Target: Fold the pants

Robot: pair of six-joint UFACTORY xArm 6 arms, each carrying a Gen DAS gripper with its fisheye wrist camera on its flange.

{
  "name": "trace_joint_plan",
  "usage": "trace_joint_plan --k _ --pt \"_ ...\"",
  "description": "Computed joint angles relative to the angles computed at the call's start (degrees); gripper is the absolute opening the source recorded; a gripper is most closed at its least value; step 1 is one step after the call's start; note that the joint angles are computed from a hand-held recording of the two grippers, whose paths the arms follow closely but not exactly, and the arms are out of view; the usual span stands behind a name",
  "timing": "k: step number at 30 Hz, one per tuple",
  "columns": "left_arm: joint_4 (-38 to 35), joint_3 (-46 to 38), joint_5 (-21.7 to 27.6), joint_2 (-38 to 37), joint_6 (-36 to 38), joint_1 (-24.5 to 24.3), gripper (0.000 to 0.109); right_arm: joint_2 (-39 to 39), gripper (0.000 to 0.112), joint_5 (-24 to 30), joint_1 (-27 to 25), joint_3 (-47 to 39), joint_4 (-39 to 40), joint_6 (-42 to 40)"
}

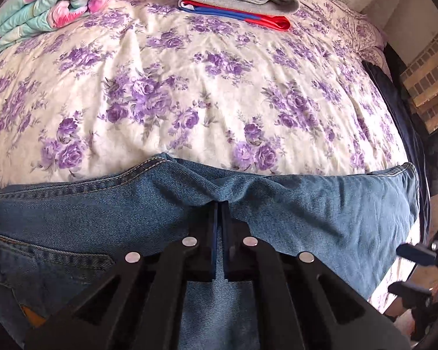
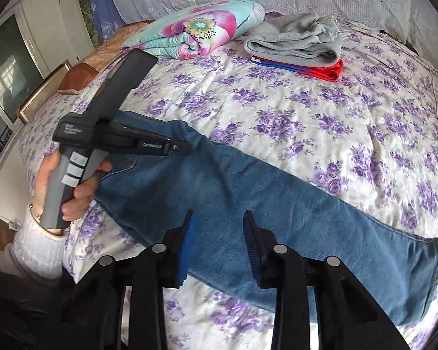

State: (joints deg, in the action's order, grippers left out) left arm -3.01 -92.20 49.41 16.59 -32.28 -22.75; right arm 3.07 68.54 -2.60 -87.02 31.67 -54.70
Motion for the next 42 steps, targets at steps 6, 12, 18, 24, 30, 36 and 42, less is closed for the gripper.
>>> trace_joint_plan --k 6,12,18,24,30,36,42 --pt "0.1 3.3 -3.5 -1.5 1.1 -0.1 0.003 -2.4 0.032 -1.1 3.3 6.3 5.5 2.1" --pt "-2.3 6.8 -7.1 -3.3 5.4 0.4 0.003 -4.4 0.035 -8.0 7.6 14.4 -1.4 7.8" --pt "2.9 10.2 -9.6 -6.1 3.7 -1.2 0.003 -6.4 0.049 -3.1 -2.2 12.1 7.6 9.4" --pt "2.2 15.8 -14.5 -11.2 3.9 -4.7 0.008 -9.4 0.061 -9.4 -16.6 14.6 5.4 16.2" --pt "2.1 19.2 -13.7 -13.8 0.5 -8.6 0.012 -0.4 0.061 -5.1 -25.5 8.0 11.5 18.8" --pt "0.2 23.3 -14.0 -15.9 -0.1 -8.5 0.011 10.9 0.061 0.6 -27.5 -1.1 15.6 25.3" --pt "3.8 22.1 -12.3 -15.2 -2.8 -9.0 0.012 17.3 0.059 0.6 -27.3 -6.4 24.2 25.3"
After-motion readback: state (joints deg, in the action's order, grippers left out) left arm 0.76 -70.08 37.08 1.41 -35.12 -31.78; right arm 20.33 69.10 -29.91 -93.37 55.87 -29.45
